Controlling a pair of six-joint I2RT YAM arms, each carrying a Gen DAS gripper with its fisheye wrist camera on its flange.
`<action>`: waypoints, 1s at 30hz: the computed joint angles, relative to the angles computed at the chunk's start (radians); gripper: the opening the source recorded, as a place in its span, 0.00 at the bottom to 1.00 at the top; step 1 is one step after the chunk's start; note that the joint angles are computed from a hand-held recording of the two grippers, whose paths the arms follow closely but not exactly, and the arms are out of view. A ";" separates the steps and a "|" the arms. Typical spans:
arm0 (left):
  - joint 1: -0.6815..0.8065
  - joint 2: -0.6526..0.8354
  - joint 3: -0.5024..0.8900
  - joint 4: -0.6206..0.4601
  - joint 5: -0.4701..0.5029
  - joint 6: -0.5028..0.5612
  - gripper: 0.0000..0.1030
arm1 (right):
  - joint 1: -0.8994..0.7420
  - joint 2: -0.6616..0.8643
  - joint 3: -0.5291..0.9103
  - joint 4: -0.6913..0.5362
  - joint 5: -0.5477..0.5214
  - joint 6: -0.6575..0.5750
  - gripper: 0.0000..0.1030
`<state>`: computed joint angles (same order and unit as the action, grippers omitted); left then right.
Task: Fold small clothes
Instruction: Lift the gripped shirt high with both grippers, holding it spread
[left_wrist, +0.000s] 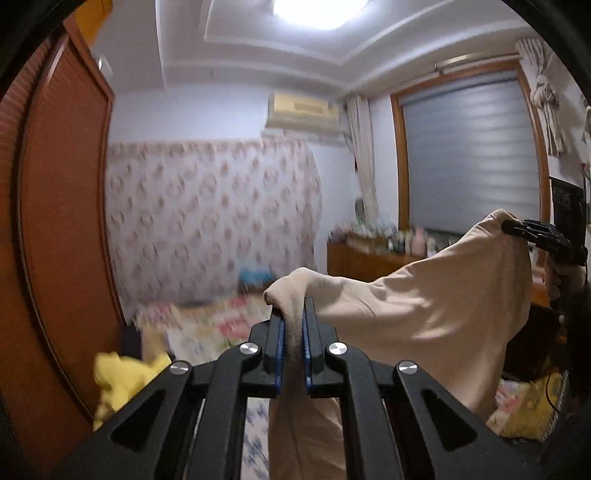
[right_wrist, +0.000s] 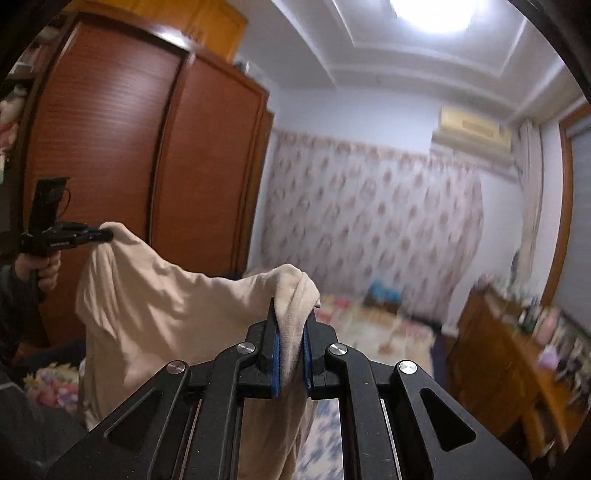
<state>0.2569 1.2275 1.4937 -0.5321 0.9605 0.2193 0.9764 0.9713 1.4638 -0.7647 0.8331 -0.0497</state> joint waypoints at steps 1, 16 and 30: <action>0.018 0.012 0.034 0.021 0.020 -0.028 0.05 | 0.004 0.025 0.055 -0.005 0.013 -0.030 0.06; 0.161 0.072 0.148 0.322 0.113 -0.276 0.06 | 0.204 0.154 0.402 0.018 0.319 -0.319 0.06; 0.203 0.021 0.137 0.440 0.140 -0.379 0.06 | 0.373 0.153 0.386 0.142 0.507 -0.453 0.06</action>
<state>0.4600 1.2484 1.6304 -0.0922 1.1009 -0.1600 1.3492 1.1239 1.8503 -0.6222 1.3405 -0.5023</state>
